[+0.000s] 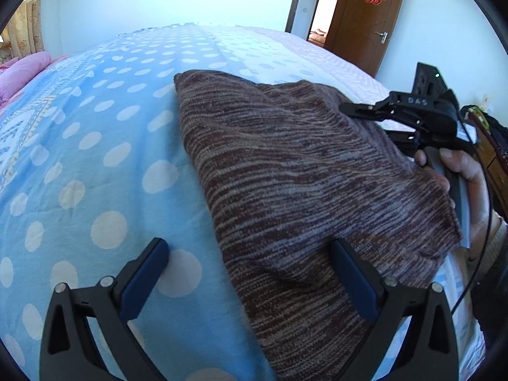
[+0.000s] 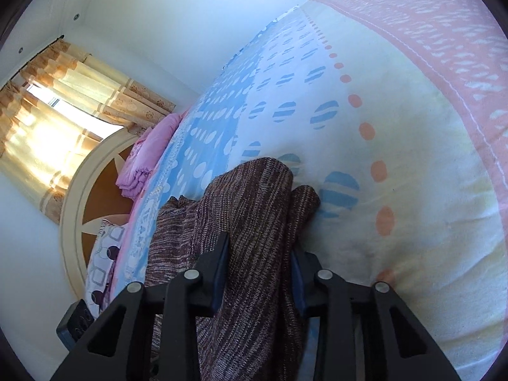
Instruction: Fold small clothes
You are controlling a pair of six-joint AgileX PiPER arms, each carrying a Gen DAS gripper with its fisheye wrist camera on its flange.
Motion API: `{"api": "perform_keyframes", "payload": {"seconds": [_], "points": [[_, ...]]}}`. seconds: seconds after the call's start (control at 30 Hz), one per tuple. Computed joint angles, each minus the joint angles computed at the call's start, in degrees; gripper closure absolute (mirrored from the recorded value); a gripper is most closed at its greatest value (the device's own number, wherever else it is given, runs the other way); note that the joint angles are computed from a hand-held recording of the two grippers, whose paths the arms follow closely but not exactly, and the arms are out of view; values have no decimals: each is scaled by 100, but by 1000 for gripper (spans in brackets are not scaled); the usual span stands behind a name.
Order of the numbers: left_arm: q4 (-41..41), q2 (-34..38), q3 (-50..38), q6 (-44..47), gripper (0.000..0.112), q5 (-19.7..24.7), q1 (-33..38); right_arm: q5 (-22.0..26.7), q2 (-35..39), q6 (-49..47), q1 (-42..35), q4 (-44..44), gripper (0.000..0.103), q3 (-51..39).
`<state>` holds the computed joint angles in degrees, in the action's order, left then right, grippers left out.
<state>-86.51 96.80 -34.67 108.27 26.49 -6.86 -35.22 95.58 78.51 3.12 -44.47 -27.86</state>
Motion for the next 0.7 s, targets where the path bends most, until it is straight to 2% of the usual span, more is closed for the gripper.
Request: {"api": "perform_keyframes", "payload": {"seconds": [0.07, 0.2, 0.27, 0.37, 0.53, 0.63, 0.7], "points": [[-39, -5, 28, 122, 16, 159, 70, 66, -17, -72, 55, 87, 70, -4], [-128, -71, 110, 334, 26, 230, 29, 524, -120, -503, 447, 472, 72, -98], [-116, -103, 138, 361, 29, 266, 32, 571, -103, -552, 482, 521, 75, -119], [-55, -171, 193, 417, 41, 374, 44, 480, -82, -569, 444, 516, 79, -89], [-216, -384, 355, 600, 55, 197, -116, 619, -180, -1225, 681, 1213, 81, -12], [-282, -604, 482, 553, 65, -97, -344, 931, -263, -1674, 913, 1771, 81, -40], [8, -742, 475, 91, 73, -369, -534, 1280, -333, -1856, 1074, 2081, 82, -113]]}}
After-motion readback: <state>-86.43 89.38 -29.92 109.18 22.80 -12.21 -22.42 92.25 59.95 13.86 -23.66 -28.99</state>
